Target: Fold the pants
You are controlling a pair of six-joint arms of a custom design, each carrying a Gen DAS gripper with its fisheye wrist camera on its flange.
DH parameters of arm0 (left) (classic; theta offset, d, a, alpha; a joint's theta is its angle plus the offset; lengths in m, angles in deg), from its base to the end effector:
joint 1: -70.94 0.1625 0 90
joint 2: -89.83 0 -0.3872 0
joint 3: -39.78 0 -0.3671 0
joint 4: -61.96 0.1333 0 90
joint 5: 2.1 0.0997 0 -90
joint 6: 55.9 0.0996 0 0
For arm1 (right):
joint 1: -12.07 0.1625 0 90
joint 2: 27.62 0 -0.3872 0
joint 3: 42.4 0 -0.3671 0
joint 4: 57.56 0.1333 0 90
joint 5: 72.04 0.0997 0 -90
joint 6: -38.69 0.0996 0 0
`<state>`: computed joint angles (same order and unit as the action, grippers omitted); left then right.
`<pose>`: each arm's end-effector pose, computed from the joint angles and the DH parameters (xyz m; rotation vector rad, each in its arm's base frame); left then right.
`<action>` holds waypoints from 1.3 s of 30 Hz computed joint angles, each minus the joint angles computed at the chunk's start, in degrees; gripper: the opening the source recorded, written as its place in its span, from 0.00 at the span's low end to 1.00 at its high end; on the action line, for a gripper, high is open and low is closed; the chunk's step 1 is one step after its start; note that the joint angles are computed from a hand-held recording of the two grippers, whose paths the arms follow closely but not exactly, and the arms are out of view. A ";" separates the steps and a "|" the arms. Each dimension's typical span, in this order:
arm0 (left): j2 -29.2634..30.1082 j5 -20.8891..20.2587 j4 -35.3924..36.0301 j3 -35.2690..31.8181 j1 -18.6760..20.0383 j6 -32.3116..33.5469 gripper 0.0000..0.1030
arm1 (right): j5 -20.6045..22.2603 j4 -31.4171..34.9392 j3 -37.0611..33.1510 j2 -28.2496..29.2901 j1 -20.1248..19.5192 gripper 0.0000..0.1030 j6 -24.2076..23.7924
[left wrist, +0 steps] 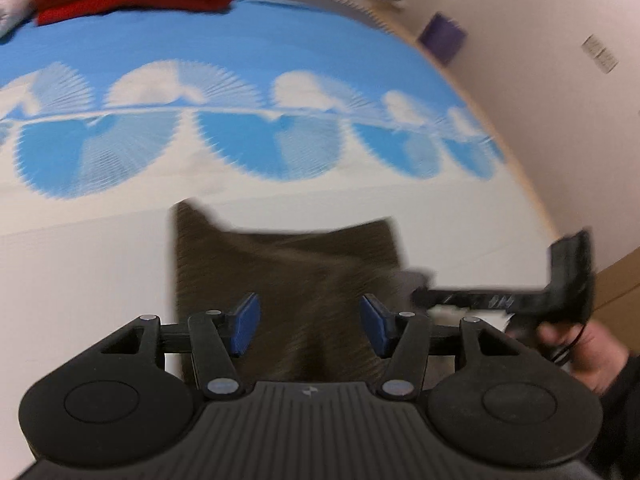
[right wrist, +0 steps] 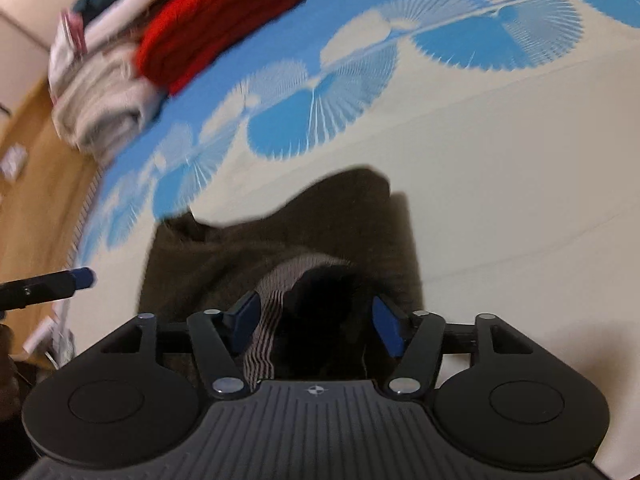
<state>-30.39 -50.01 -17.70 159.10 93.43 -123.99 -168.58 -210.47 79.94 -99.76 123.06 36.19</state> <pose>-0.1622 -0.2837 0.4136 0.0692 2.5916 -0.8423 0.2832 -0.3977 0.1744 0.6006 -2.9838 0.3625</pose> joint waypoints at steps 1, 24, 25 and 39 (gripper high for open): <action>-0.77 -0.22 3.38 -0.41 -0.33 -1.44 0.58 | -1.65 0.05 -0.57 1.23 1.01 0.69 0.63; -8.91 -10.55 8.07 5.44 -1.44 13.66 0.39 | -4.89 -3.43 1.32 -3.30 0.14 0.37 1.53; -7.24 -11.77 8.61 5.86 -0.08 15.21 0.37 | -8.09 -0.48 0.51 -1.98 0.57 0.43 0.79; -2.78 -0.61 6.83 3.37 0.06 14.26 0.37 | 1.33 5.00 3.23 -6.12 0.49 0.42 -21.30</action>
